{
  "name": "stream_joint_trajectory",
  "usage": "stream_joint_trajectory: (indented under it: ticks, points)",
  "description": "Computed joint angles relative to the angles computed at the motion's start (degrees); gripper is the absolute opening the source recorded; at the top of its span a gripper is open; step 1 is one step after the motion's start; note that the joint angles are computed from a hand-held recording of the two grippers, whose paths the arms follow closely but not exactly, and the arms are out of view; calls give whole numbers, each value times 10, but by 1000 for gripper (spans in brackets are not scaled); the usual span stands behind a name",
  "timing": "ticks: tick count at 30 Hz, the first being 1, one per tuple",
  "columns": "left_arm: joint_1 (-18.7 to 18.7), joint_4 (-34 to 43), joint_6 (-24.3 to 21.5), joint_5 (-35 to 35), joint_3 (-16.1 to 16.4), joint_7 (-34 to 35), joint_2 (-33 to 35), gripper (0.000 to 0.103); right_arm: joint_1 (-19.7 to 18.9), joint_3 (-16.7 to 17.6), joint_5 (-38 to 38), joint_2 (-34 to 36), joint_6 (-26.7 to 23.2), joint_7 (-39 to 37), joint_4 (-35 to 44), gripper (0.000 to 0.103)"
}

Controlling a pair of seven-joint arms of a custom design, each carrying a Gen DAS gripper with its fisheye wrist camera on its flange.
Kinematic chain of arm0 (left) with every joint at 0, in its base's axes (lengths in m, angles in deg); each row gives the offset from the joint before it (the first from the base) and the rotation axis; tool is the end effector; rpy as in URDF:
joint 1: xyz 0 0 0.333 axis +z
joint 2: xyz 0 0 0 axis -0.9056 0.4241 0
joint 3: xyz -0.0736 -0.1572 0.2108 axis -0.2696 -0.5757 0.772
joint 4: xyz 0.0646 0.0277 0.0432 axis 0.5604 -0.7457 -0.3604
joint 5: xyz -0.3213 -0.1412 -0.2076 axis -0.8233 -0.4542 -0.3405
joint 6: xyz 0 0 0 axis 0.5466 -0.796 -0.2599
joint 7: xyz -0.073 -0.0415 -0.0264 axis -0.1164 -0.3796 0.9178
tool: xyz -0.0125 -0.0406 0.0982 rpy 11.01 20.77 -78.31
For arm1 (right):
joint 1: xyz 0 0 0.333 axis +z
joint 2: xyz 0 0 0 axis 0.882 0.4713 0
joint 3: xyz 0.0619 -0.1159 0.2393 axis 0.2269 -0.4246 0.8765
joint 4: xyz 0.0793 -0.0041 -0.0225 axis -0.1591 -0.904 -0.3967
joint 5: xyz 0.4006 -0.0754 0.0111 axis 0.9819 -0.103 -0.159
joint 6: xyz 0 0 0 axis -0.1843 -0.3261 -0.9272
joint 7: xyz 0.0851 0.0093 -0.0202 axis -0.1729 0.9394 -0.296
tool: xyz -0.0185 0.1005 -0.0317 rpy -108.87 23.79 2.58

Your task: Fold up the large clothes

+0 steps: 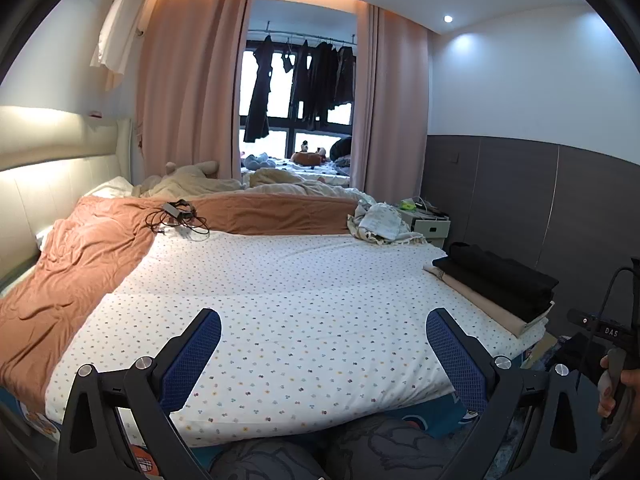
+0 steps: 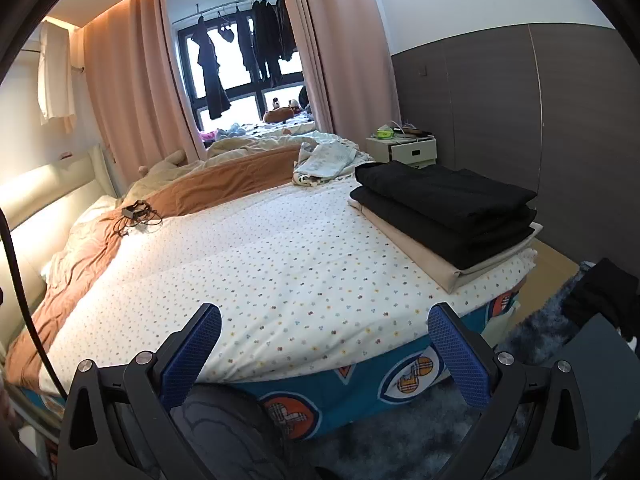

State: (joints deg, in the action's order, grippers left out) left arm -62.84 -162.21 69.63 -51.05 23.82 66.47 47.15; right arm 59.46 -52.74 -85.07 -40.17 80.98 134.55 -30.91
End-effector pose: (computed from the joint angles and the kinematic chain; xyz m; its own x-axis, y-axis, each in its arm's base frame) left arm 0.6523 -0.0615 0.6793 -0.4082 -0.9091 0.0831 -0.3164 0.0555 -0.9470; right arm 0.5705 0.0319 0.6169 -0.3450 -0.9241 -0.1641 -0.4017 0.3034 -0.8641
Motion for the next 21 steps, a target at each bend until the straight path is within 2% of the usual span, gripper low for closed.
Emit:
stream_joint_trajectory:
  ticks: [21]
  points:
    - [3,-7,-3,-18,3,6,-4,102,22,-8,10,27,-6,-13,21,103]
